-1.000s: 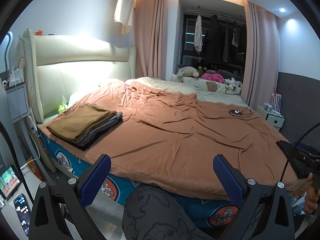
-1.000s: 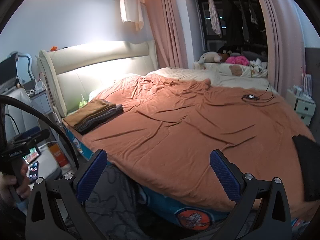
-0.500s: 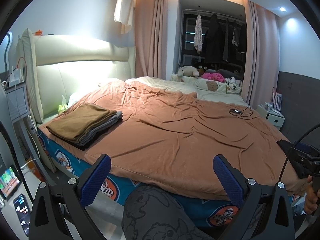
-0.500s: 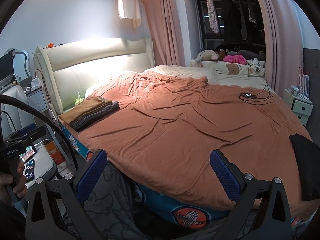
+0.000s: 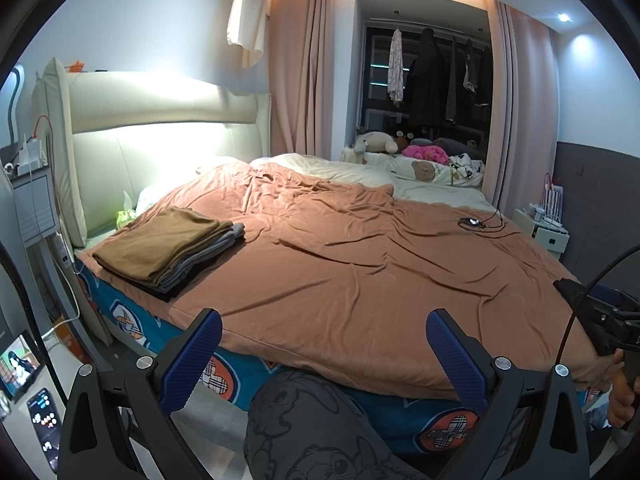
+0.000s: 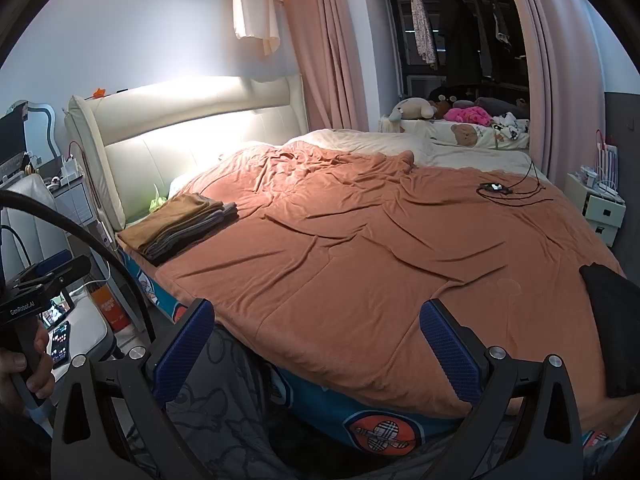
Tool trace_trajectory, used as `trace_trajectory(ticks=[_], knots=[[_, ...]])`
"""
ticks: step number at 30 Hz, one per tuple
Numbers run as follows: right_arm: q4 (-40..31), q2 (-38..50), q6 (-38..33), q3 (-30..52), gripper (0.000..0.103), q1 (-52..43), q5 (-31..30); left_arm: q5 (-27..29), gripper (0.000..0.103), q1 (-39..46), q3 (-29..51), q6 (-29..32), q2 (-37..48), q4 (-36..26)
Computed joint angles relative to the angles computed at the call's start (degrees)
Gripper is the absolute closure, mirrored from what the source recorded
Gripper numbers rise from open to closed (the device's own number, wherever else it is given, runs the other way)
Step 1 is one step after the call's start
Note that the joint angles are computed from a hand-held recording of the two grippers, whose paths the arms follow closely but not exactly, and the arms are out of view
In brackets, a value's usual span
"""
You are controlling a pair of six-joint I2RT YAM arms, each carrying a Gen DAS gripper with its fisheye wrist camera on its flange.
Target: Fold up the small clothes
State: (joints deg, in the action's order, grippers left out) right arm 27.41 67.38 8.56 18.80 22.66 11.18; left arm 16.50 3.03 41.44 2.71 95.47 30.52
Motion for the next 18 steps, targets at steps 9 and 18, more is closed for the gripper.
trace_trajectory(ticks=[9,18], knots=[[-0.71,-1.14,0.84,-0.27,0.000,-0.28,-1.54,0.14,0.001,0.39,-0.80,-0.01,-0.46,1.06],[0.09,-0.35,0.90,-0.48,0.000,0.01,-1.28,0.30,0.001,0.47,-1.38,0.13,-0.98,1.38]])
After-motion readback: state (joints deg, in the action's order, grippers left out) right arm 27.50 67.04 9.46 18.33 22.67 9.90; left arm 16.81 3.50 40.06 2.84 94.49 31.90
